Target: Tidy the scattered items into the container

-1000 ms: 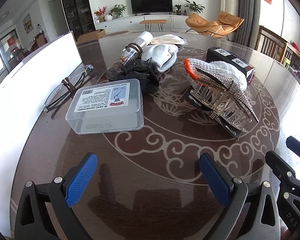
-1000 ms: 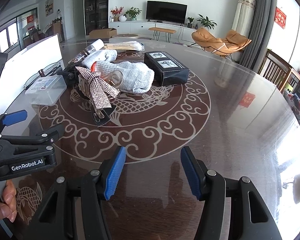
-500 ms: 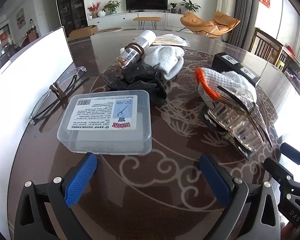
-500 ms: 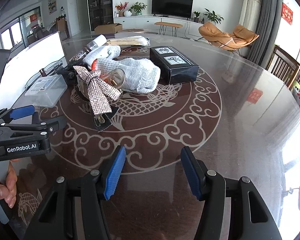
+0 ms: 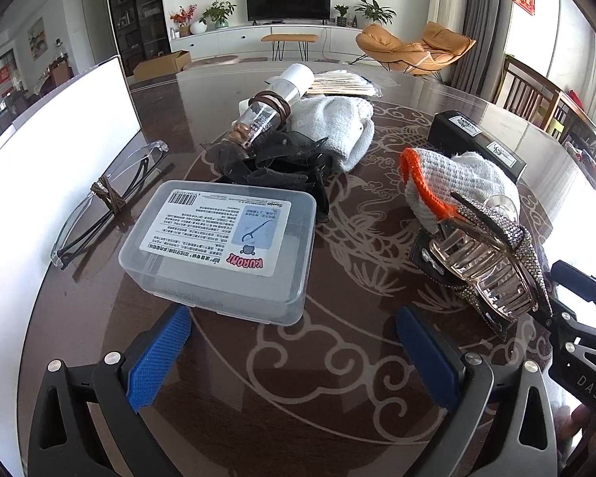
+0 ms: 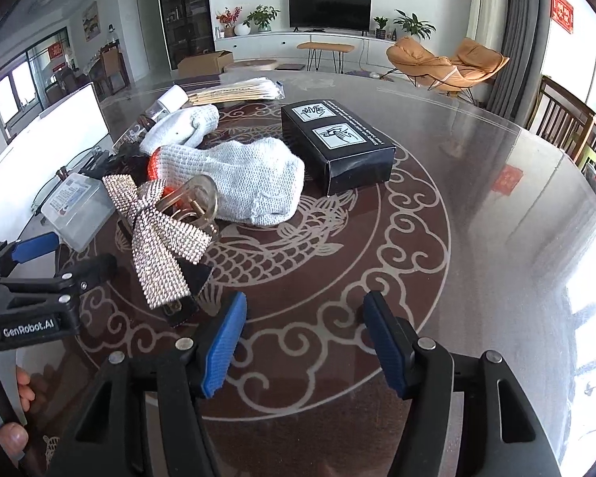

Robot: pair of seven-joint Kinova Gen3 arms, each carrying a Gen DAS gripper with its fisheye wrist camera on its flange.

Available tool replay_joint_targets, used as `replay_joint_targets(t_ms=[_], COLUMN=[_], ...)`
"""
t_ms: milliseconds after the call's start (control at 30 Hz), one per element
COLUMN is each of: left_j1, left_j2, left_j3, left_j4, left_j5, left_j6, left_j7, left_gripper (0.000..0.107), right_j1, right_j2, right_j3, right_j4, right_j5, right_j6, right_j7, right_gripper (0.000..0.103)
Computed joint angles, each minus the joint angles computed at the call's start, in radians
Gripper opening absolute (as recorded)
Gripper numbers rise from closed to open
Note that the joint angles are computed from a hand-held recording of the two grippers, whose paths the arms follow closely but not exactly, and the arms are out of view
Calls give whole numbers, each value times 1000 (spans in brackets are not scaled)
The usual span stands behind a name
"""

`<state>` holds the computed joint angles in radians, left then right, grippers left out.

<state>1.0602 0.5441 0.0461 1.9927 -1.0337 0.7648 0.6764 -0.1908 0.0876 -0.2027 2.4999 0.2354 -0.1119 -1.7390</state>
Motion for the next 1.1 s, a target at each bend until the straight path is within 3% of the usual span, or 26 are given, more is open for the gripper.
replay_joint_targets(t_ms=[67, 867, 1000, 1100], left_j1=[-2, -2, -39, -8], left_j2=[3, 6, -42, -88], left_j3=[0, -2, 24, 13], left_j4=[-2, -8, 59, 148], left_j5=[1, 8, -32, -66], left_j6=[2, 6, -86, -119], left_j7=[-3, -14, -92, -46], left_gripper=[103, 103, 103, 103], right_j1=[-46, -14, -24, -29], right_j2=[7, 12, 11, 11], right_j3=[38, 8, 17, 23], right_j4=[-10, -12, -12, -12], right_j5=[-48, -46, -59, -66], right_j6=[5, 3, 3, 3], right_j7=[40, 44, 57, 65], right_gripper=[68, 68, 68, 68])
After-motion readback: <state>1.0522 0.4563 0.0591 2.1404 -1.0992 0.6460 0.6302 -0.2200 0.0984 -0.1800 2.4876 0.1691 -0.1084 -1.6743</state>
